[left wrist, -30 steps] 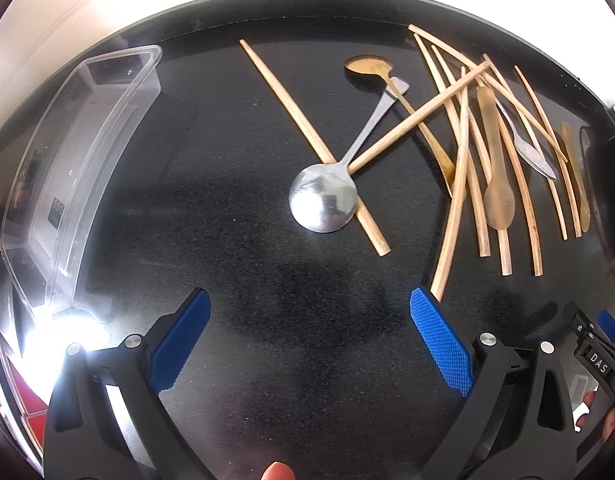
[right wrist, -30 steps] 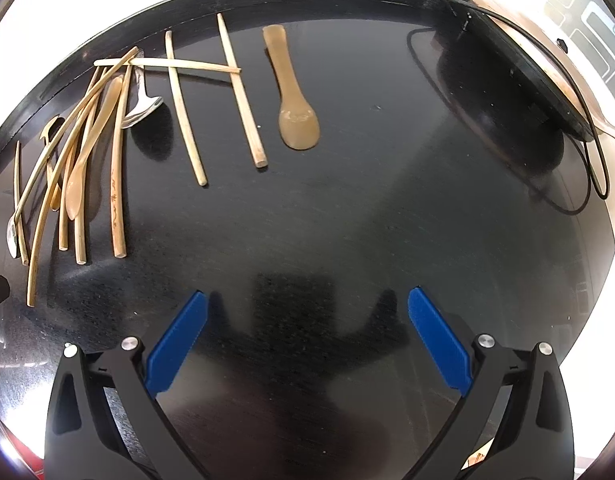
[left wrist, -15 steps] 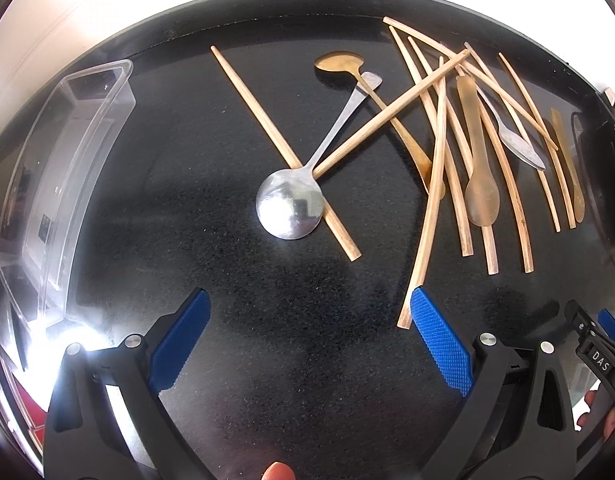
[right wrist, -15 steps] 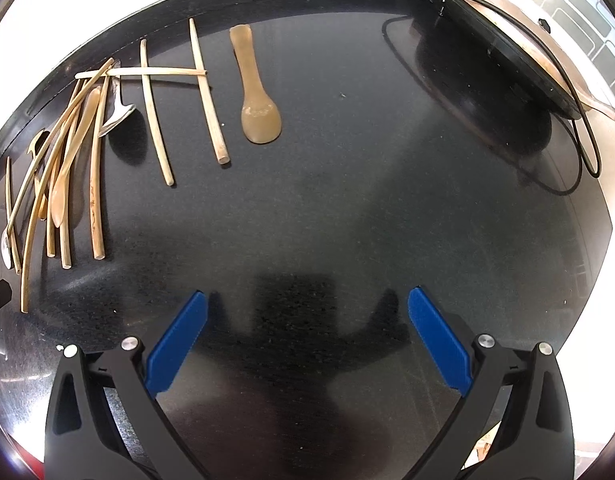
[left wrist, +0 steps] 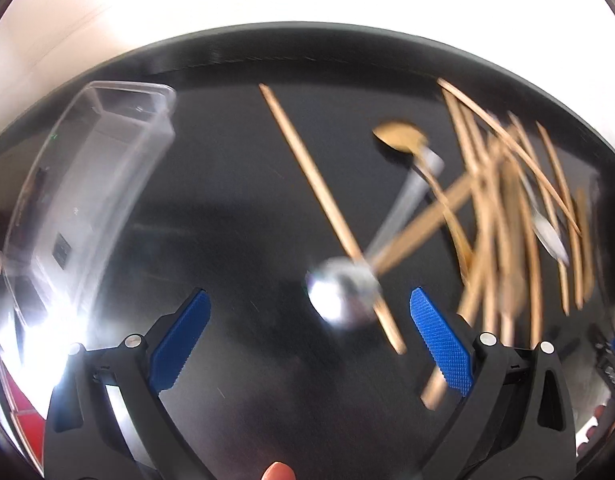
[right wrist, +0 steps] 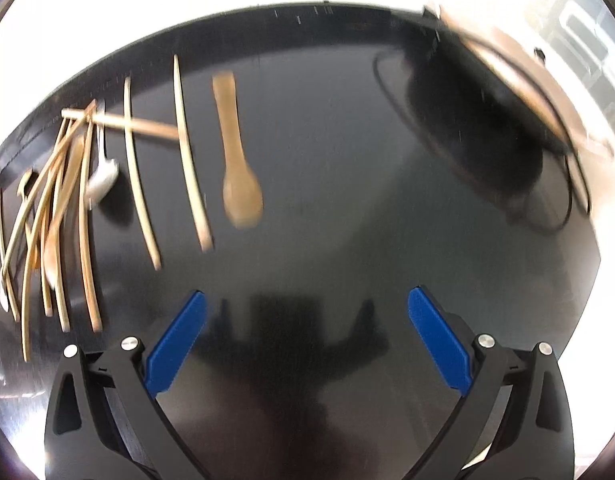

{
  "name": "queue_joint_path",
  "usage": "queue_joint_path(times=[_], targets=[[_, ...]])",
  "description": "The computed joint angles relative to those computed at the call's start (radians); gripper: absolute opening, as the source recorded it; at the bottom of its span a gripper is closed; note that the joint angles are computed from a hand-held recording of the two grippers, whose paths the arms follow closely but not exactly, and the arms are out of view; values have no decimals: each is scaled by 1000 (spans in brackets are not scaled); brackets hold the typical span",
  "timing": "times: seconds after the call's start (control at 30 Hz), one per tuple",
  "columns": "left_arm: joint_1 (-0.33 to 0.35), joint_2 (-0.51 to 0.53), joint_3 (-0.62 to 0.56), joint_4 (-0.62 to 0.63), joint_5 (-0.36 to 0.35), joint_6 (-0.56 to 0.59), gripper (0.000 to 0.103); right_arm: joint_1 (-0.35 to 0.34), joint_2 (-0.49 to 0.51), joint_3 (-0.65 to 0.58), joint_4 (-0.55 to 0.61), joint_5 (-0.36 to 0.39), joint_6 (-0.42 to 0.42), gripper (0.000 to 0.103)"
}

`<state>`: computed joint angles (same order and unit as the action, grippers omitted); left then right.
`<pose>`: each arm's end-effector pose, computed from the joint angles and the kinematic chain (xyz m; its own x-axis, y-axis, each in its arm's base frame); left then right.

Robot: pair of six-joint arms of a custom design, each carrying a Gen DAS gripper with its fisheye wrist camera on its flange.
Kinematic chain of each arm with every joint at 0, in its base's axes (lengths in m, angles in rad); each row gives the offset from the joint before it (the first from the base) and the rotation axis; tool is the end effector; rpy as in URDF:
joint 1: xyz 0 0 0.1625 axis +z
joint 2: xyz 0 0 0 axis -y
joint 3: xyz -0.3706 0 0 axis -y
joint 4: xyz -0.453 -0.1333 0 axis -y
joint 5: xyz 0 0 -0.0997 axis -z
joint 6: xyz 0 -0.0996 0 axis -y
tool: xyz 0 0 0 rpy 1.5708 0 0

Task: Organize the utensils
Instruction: 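Grasp a bamboo chopstick with the left tool while the right tool grasps the amber plastic spoon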

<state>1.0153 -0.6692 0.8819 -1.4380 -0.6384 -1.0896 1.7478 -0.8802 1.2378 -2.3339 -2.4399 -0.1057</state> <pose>-0.2445 -0.7983 0.2072 -0.6078 -0.4562 -0.6499 -0.0920 0.8534 -0.5130 0.1932 -0.7552 0.2699 -0.6676 0.0865 0.7395 -0.2335 0.9188 -0.3182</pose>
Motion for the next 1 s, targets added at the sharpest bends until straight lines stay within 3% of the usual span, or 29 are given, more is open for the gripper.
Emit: queue_joint_path(times=[0.07, 0.33, 0.53, 0.7, 0.83, 1.0], targets=[[27, 58, -117, 121, 8, -63, 97, -2, 78, -114, 0, -3, -41, 97], [90, 233, -435, 290, -13, -105, 97, -23, 363, -524, 82, -60, -193, 97], [95, 247, -436, 244, 16, -113, 97, -46, 375, -526, 15, 9, -277, 97], [87, 164, -258, 66, 35, -119, 98, -78, 323, -462, 22, 223, -252, 98], [75, 132, -159, -15, 111, -130, 98, -88, 291, -384, -86, 295, -371, 98], [57, 100, -62, -67, 169, -156, 98, -90, 275, -347, -124, 322, -405, 98]])
